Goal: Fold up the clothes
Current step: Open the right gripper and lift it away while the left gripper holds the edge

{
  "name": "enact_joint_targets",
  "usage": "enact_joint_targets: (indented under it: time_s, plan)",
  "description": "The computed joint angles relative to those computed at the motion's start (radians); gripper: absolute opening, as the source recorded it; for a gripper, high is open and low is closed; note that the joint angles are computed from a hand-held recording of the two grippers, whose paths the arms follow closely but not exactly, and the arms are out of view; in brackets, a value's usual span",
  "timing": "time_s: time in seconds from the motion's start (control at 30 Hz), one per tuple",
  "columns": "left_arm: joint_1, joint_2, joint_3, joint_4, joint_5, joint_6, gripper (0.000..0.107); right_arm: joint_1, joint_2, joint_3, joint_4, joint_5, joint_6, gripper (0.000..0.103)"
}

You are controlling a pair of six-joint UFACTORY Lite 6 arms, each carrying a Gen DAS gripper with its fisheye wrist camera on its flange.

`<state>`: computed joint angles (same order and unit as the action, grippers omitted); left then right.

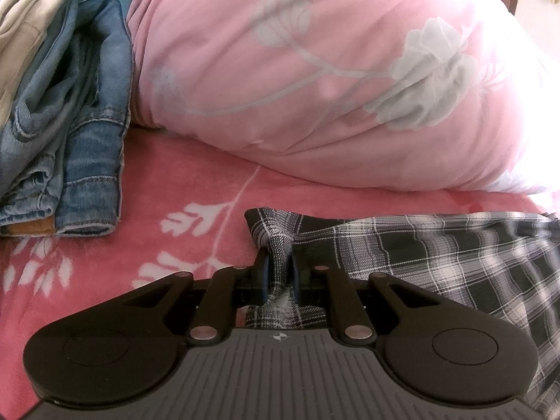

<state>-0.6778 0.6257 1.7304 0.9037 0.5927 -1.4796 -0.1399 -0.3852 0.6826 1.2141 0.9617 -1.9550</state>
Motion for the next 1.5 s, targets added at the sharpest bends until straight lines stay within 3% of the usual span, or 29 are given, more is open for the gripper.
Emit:
enact_joint_targets:
  time_s: [0.23,0.3,0.37,0.47,0.57,0.67,0.83,1.03,1.07,1.13,1.2,1.4,1.5]
  plan:
    - [0.004,0.001,0.007,-0.017,-0.001,0.022,0.013,-0.034,0.021,0.024,-0.005,0.052,0.015,0.018]
    - [-0.001,-0.003,-0.009,0.017,-0.003,-0.004,0.014,-0.078,0.038,0.050,-0.018,0.118,0.042,0.023]
    - [-0.007,-0.008,-0.026,0.053,-0.005,-0.031,0.015,-0.160,0.055,0.073,-0.021,0.215,0.040,0.040]
    - [-0.014,-0.013,-0.047,0.101,-0.008,-0.065,0.017,-0.327,0.100,0.127,-0.028,0.378,0.020,0.042]
    - [-0.022,-0.013,-0.060,0.144,-0.005,-0.096,0.018,-0.474,0.189,0.217,-0.020,0.442,0.018,0.042]
    - [-0.033,-0.008,-0.065,0.186,0.011,-0.130,0.019,-0.566,0.307,0.334,0.002,0.381,0.048,0.040]
    - [-0.055,0.009,-0.061,0.245,0.051,-0.157,0.023,-0.647,0.474,0.494,0.042,0.188,0.090,0.038]
    - [-0.065,0.024,-0.043,0.251,0.094,-0.164,0.036,-0.759,0.498,0.510,0.118,0.095,-0.034,0.037]
    - [-0.065,0.025,-0.043,0.251,0.098,-0.166,0.039,-0.764,0.512,0.524,0.122,0.072,-0.033,0.031]
    - [-0.065,0.024,-0.044,0.253,0.103,-0.174,0.041,-0.773,0.563,0.580,0.072,0.014,0.032,0.030]
    - [-0.061,0.023,-0.048,0.256,0.103,-0.183,0.044,-0.782,0.622,0.627,-0.008,-0.047,0.116,0.024]
    - [-0.057,0.054,-0.015,0.252,0.141,-0.177,0.058,-0.826,0.618,0.608,-0.018,-0.037,0.056,0.021]
    - [-0.058,0.064,-0.001,0.243,0.155,-0.172,0.061,-0.863,0.653,0.700,-0.045,0.062,0.138,0.021]
